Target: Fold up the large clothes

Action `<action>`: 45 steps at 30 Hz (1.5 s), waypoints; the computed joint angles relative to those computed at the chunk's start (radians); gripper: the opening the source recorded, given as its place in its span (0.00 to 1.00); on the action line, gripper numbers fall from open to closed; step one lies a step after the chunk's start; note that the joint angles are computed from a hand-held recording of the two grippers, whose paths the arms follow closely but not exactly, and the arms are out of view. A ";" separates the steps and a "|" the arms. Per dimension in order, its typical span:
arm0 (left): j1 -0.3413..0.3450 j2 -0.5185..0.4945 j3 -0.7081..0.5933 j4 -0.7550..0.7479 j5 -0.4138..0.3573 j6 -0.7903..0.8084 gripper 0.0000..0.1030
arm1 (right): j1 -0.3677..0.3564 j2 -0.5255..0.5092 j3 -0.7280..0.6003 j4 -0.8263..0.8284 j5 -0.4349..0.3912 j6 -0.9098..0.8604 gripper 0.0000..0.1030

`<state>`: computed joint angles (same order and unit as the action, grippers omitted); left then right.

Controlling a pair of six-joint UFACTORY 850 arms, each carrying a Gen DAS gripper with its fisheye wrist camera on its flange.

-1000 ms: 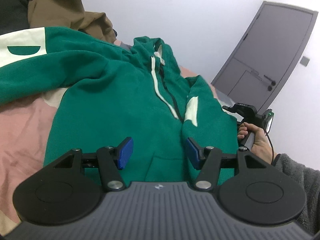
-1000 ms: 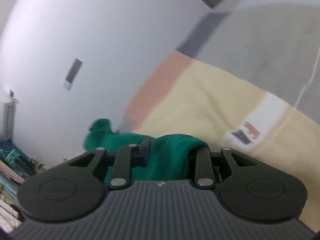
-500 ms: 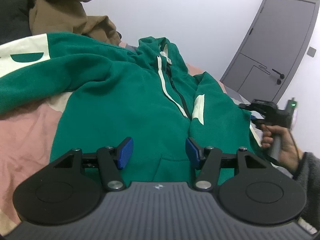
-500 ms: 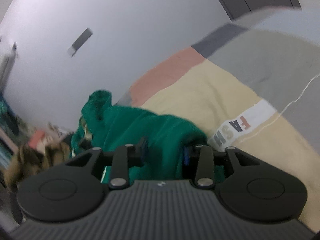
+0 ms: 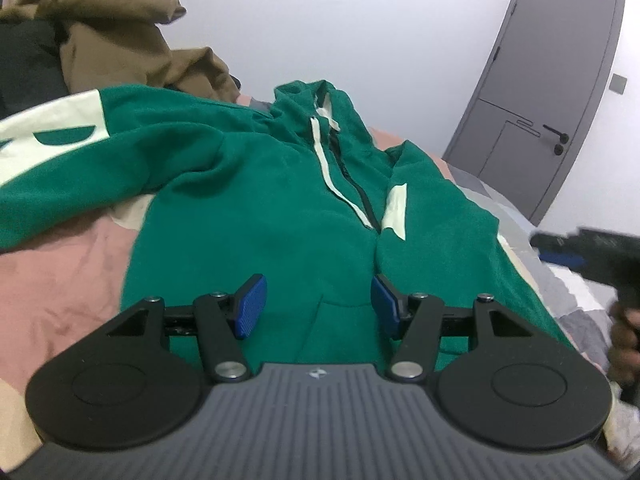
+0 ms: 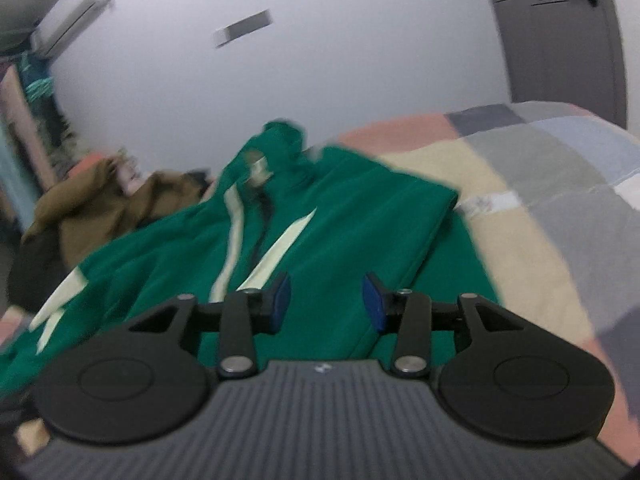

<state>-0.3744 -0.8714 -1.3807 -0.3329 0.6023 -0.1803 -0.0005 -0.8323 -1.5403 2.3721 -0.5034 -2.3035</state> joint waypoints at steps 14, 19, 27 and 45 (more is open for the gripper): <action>0.005 0.053 0.078 -0.094 0.031 -0.016 0.62 | 0.110 0.086 0.183 0.005 0.047 -0.166 0.40; 0.020 0.063 0.090 -0.227 0.044 0.008 0.62 | 0.118 0.039 0.117 -0.157 0.137 -0.006 0.40; 0.048 0.101 0.133 -0.572 0.063 0.109 0.67 | 0.118 0.016 0.071 -0.337 0.158 0.170 0.44; 0.189 0.114 0.199 -0.530 0.037 -0.446 0.67 | 0.063 0.155 0.153 -0.706 -0.013 0.614 0.85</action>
